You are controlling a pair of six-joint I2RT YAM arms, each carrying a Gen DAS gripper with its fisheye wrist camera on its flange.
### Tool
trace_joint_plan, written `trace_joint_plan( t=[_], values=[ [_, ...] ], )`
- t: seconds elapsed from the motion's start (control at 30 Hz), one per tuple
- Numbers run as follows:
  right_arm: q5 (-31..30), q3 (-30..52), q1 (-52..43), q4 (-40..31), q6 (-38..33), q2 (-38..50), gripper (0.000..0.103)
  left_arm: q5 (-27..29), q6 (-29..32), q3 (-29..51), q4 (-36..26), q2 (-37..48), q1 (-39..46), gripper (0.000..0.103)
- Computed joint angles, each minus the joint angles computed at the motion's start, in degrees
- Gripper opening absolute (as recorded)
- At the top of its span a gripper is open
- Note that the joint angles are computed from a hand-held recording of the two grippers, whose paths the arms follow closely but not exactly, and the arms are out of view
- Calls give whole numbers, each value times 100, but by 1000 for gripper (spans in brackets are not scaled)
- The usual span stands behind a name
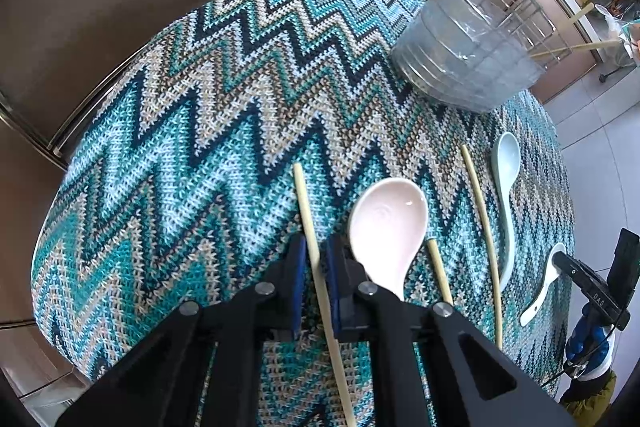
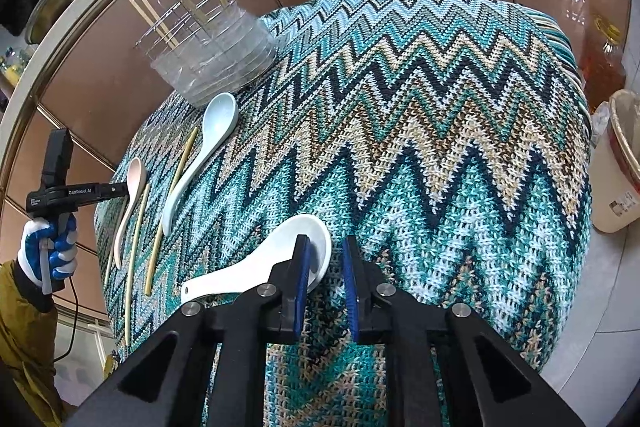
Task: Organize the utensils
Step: 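Close the right tool on a white spoon while the left tool closes on a chopstick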
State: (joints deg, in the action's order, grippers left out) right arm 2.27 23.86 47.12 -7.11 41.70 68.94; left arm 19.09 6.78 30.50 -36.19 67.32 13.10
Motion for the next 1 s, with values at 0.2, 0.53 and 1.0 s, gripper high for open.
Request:
trace_joint_plan(
  t=[0.2,0.53,1.0],
  values=[
    [104,54,136,43,-22,95,9,-46,-109,-96,65,-116,-46,7],
    [429,-65,331,-350,33,-474,8,158,20,-298,29,-767,407,4],
    [850,-117,277,-1552,43,-1888,5,797,555,-129,-433,-1440,1485,4]
  ],
)
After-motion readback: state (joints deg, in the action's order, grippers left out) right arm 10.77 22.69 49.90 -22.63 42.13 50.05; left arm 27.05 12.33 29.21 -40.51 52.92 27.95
